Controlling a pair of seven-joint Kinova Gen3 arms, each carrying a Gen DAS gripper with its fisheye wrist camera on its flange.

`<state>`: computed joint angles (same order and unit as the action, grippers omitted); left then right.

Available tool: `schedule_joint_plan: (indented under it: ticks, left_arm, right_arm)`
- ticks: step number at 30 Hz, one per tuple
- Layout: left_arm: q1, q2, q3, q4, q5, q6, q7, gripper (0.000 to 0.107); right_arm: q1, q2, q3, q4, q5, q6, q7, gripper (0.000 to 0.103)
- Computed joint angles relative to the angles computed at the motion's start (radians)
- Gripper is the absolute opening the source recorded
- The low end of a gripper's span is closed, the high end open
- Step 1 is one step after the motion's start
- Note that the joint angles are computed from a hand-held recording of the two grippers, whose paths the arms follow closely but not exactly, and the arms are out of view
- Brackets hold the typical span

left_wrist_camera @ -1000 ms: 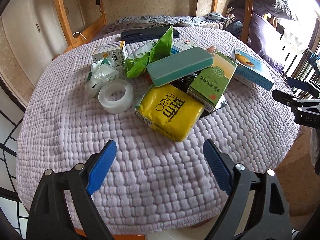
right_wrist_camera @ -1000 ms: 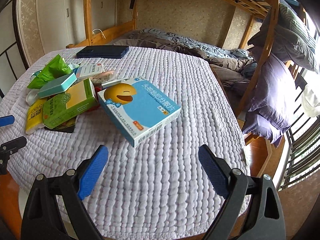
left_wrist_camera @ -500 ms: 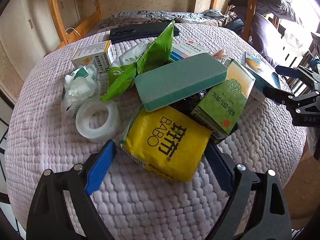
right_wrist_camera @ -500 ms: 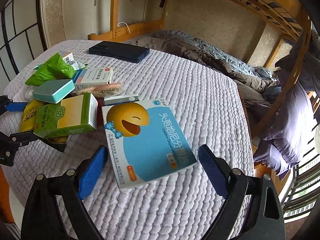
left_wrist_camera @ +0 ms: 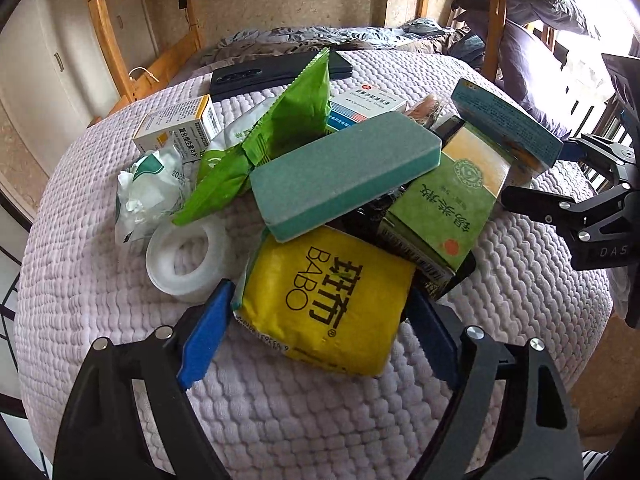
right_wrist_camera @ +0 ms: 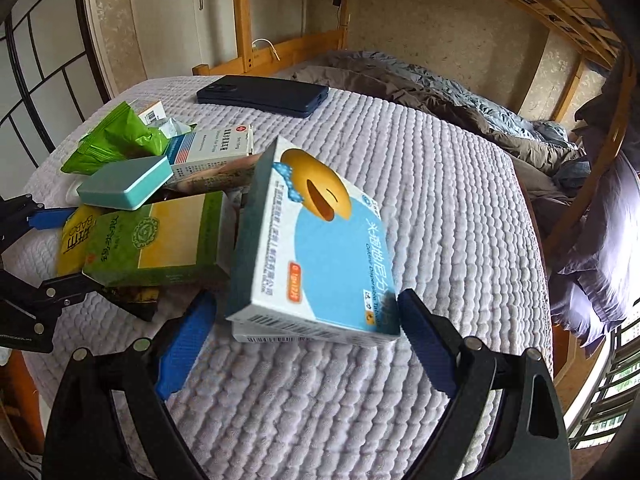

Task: Collect trash
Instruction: 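Grasp the blue cartoon medicine box with the right tool while the left tool grasps the yellow BABO packet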

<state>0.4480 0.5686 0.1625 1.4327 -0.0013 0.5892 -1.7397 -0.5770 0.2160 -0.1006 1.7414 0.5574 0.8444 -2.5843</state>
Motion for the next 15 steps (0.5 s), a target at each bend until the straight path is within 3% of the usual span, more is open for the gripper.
schedule_joint_plan:
  ticks: [3,8,11,15]
  left_arm:
    - [-0.002,0.001,0.002,-0.003,0.005,0.004,0.001,0.086]
    - [-0.007,0.001,0.006,-0.001,0.012,0.003,-0.007,0.086]
    - [-0.007,0.001,0.005,-0.001,0.012,0.003,-0.009,0.086]
    - [0.016,0.000,-0.016,-0.005,-0.012,-0.001,0.005,0.086]
  right_arm:
    - [0.025,-0.043,0.000,0.035,-0.037,-0.062,-0.020,0.090]
    - [0.122,-0.109,-0.002,0.090,-0.186,-0.196,-0.003,0.092]
    - [0.136,-0.078,-0.003,0.054,-0.210,-0.171,0.008,0.092]
    - [0.095,-0.017,0.007,-0.017,-0.156,-0.072,-0.002,0.092]
